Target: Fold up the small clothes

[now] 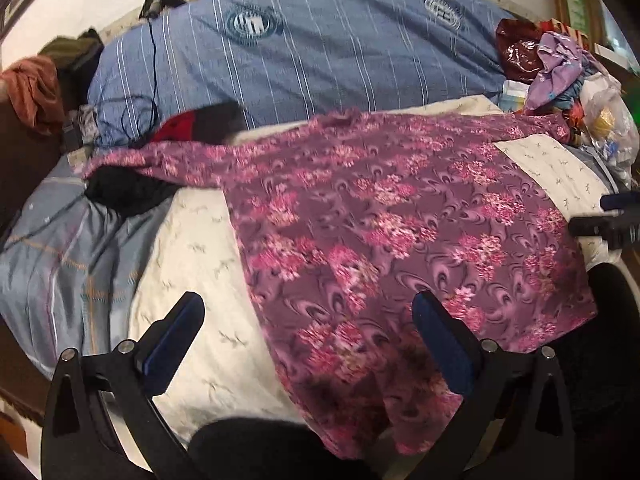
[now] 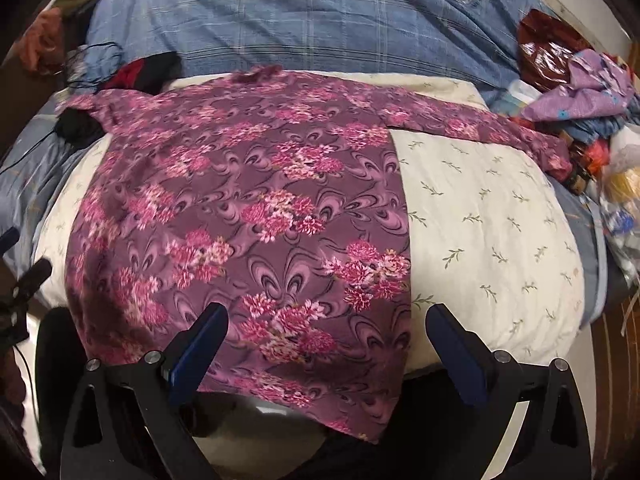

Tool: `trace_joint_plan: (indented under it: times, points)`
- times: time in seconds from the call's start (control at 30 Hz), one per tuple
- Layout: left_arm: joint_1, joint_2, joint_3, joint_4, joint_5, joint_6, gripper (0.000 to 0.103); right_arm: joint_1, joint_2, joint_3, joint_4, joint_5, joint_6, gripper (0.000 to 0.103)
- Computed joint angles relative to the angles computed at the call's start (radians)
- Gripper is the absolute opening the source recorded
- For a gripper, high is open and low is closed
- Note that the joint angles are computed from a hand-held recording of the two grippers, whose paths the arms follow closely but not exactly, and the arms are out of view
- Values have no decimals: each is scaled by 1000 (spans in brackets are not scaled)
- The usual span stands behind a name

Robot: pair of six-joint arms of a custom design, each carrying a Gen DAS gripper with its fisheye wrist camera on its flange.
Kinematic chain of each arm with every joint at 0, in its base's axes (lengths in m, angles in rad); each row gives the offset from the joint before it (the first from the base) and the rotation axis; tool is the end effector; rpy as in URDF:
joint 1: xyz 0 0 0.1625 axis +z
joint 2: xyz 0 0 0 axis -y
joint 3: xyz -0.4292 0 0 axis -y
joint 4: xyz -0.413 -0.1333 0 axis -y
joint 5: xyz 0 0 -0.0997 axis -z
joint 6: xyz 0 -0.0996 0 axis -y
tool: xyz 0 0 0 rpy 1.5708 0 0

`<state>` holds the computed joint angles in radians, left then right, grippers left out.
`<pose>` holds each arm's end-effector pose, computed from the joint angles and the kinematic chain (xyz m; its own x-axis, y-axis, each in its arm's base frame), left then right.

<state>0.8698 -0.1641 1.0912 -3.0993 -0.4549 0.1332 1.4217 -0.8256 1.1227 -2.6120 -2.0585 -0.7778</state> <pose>-0.3317 -0.7384 -0.0774 -0.5871 -0.0204 -0.8093 0.6152 0.6385 -0.4624 -0.0360 -0.8227 0.3598 -0.6655 -0.1934 0.7209 -0.5021 0.8307 -0.2406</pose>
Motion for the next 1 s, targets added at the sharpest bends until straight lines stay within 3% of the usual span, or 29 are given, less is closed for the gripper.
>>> trace_joint_plan:
  times: [0.07, 0.23, 0.47, 0.57, 0.73, 0.9, 1.0]
  points:
    - [7, 19, -19, -79, 7, 89, 103, 21, 32, -45, 23, -61, 66, 100]
    - [25, -4, 9, -172, -68, 180, 103, 61, 93, -160, 94, -136, 217, 99]
    - [39, -4, 17, -327, -143, 337, 103, 103, 191, -311, 120, -288, 330, 100]
    - [48, -21, 36, -322, -202, 323, 103, 120, 237, -371, 107, -344, 324, 100]
    - [75, -38, 30, -223, -250, 231, 103, 133, 272, -419, 132, -347, 327, 100]
    - [89, -59, 23, -88, -249, 102, 103, 123, 263, -385, 147, -318, 304, 99]
    - [90, -68, 10, -9, -223, 32, 103, 113, 238, -329, 92, -296, 248, 99]
